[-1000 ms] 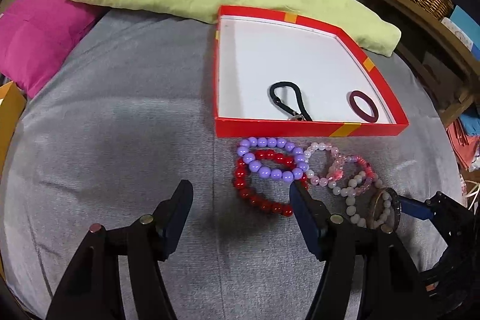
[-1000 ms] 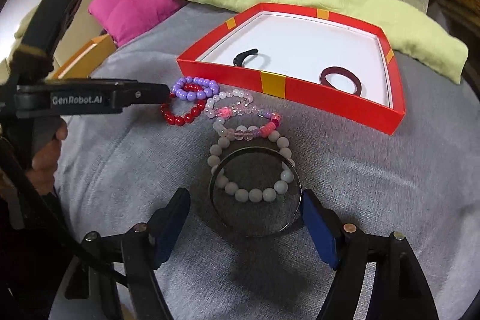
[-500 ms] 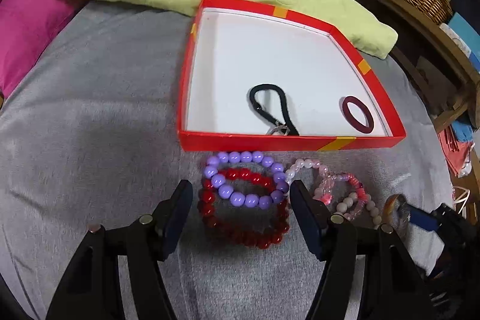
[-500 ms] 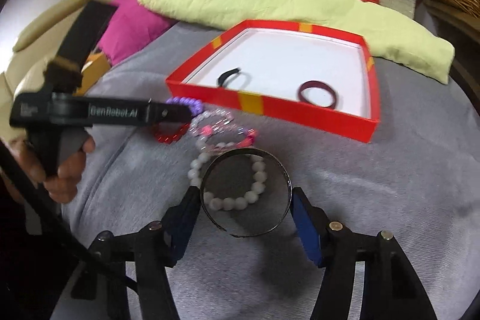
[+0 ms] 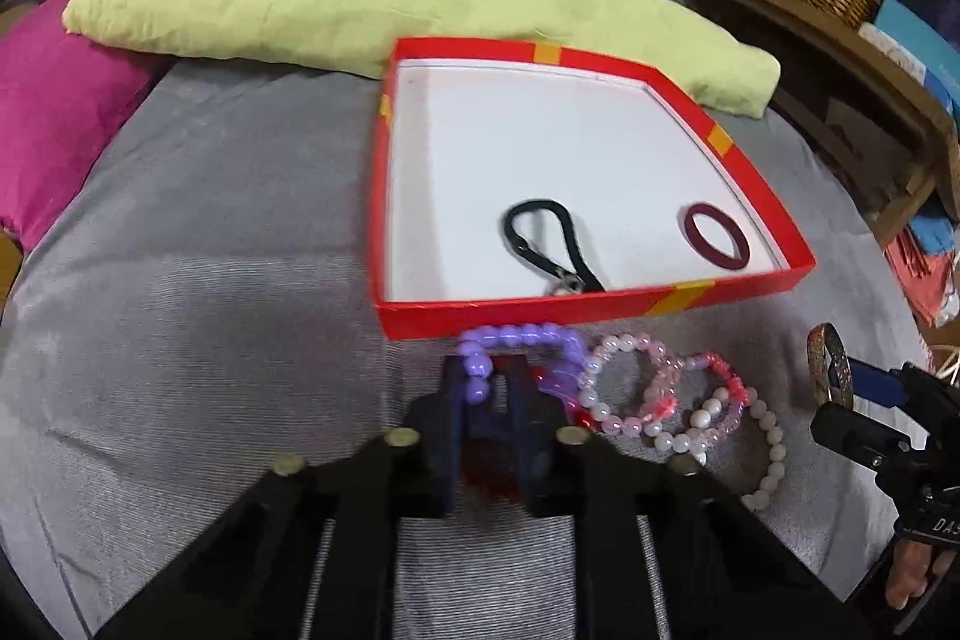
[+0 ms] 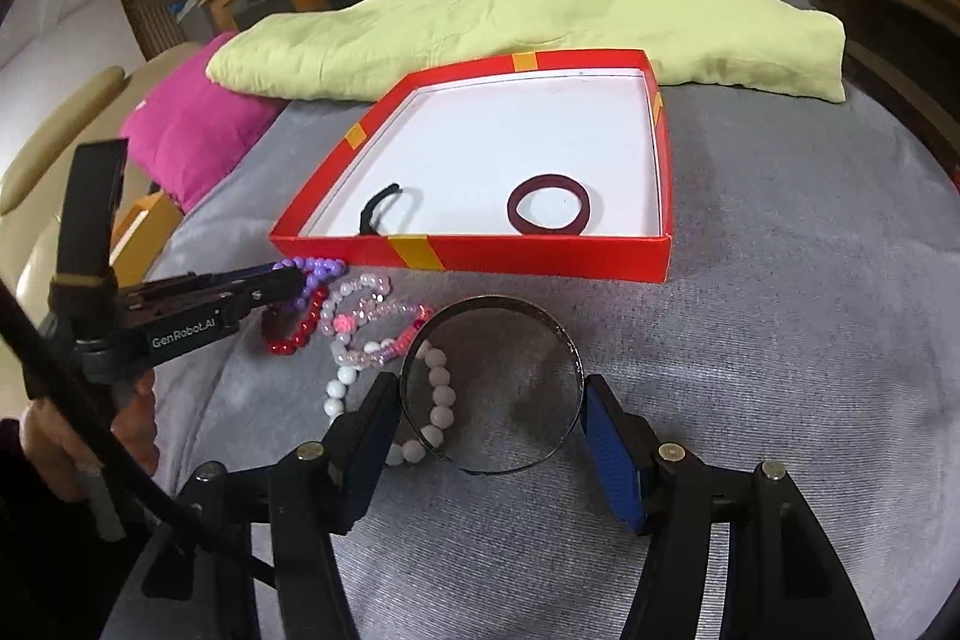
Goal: Organize jewelry
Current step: 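Grasp the purple bead bracelet with the left tool while the right tool holds the silver bangle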
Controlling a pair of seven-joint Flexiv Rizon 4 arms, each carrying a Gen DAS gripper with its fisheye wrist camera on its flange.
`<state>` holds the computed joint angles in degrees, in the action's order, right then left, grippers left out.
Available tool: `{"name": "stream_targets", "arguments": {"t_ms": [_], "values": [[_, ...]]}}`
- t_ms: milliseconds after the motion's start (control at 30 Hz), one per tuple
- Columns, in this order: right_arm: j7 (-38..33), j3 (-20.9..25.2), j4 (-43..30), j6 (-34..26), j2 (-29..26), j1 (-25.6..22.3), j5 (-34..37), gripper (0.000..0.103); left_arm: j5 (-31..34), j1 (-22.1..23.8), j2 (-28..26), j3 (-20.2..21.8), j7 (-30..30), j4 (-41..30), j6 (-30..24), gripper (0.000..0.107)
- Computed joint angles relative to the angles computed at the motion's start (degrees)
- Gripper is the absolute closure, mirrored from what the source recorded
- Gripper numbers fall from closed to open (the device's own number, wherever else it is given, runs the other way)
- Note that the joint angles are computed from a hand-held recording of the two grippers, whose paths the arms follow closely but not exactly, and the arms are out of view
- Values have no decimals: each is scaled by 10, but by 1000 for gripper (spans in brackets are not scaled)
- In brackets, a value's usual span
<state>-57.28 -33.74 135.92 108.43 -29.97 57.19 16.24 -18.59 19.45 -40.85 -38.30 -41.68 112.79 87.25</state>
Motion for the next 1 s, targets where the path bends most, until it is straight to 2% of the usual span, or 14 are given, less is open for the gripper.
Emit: {"name": "stream_targets", "arguments": {"t_ms": [133,367,567,800,1000], "values": [[8,-10,-4,1,-2,9,7,39,1,42,-7,-45,19,11,-2,97],[20,2,-9,11,0,-5,18,39,28,103,-20,-110,42,36,5,98],[26,2,-12,15,-3,-9,26,39,76,159,-44,-174,53,56,13,98],[30,5,-11,17,-3,-15,31,39,96,150,-38,-164,58,55,-13,97],[30,4,-6,22,0,-15,37,39,76,125,-19,-137,61,55,-27,97]]}}
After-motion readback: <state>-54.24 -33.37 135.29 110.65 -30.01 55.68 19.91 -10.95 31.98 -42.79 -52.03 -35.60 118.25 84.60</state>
